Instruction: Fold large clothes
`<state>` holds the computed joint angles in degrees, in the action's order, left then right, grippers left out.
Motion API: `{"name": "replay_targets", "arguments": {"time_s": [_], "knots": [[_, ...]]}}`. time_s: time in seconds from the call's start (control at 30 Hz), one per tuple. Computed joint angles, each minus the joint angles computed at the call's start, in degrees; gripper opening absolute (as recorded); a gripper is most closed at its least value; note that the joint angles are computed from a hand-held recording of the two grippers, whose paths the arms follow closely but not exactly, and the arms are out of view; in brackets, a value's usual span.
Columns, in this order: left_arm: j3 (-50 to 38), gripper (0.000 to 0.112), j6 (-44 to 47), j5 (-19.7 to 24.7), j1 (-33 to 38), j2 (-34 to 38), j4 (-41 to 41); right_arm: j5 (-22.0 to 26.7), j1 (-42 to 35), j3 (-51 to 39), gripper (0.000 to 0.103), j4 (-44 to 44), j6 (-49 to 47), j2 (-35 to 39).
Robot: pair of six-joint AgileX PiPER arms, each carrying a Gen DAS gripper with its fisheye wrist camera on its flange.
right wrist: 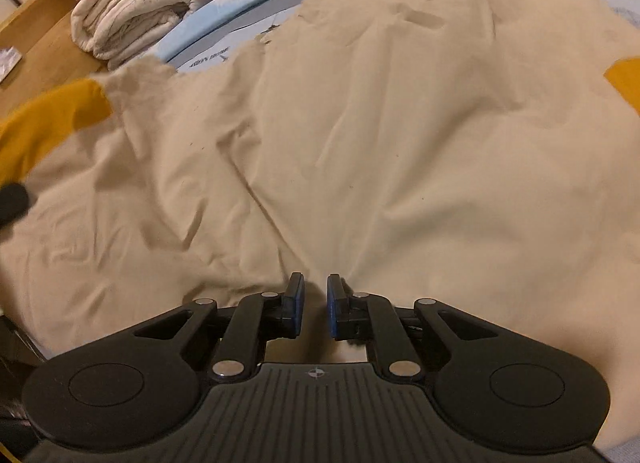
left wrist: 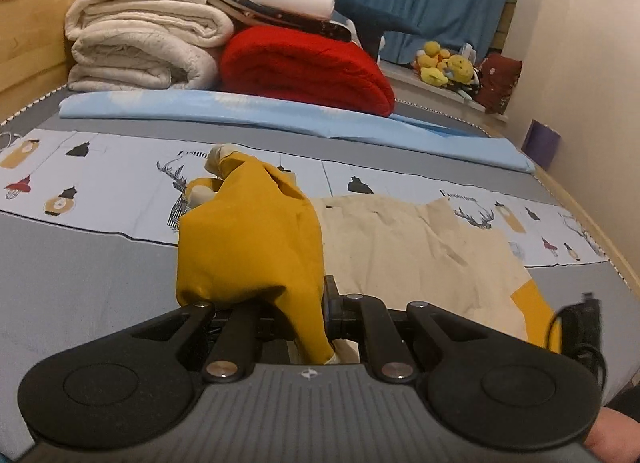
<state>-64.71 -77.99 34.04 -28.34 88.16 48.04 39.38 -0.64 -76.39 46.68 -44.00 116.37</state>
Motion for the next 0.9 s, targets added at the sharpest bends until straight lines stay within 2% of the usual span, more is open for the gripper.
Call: {"name": "replay_targets", "arguments": {"time_s": [0.07,0.13,0.23,0.37,0.5,0.6,0.7,0.77,0.8,0.83,0.9], "knots": [[0.0,0.012,-1.24,0.08,0.16,-0.01,-0.22,-0.35,-0.55,1.54,0.012,0.81,-2.09,-1.74],[-0.56,0.012,-1.7,0.4,0.42,0.33,-0.26,-3.23,-1.6,5.08,0.012,3.61,-7.44,-5.13],[-2.15,0.012,-2.72,1.92,-0.66,1.17,0.74,-6.43,-4.74,10.42,0.014,13.08,-19.51,-10.92],[-4.81,0.012,-5.77,4.27,-3.65,2.92,4.08,-4.9,-12.38,12.74,0.014,26.02,-35.76,-17.51],[-9.44,0.011,-8.5,6.26,-7.73,6.55,9.03,3.01,-23.13,9.44,0.014,36.05,-51.04,-21.38],[-14.02,0.011,-10.95,7.39,-11.71,10.4,14.63,9.04,-31.5,3.22,0.014,41.33,-60.21,-19.53],[-19.67,0.008,-13.42,7.52,-16.12,15.29,21.38,11.72,-37.95,-2.21,0.014,44.36,-65.9,-15.8],[-24.27,0.008,-12.86,6.8,-18.31,19.26,24.05,11.51,-41.12,-4.72,0.014,44.79,-65.72,-12.83],[-27.29,0.008,-11.47,6.29,-19.32,21.74,24.63,10.17,-42.01,-6.46,0.014,42.33,-62.98,-11.27],[-30.57,0.008,-9.36,5.72,-20.16,24.34,24.25,8.79,-42.16,-8.08,0.014,39.92,-60.43,-10.24],[-38.92,0.008,-1.64,4.2,-21.64,30.56,20.62,9.27,-43.89,-10.11,0.014,40.91,-60.43,-8.62]]}}
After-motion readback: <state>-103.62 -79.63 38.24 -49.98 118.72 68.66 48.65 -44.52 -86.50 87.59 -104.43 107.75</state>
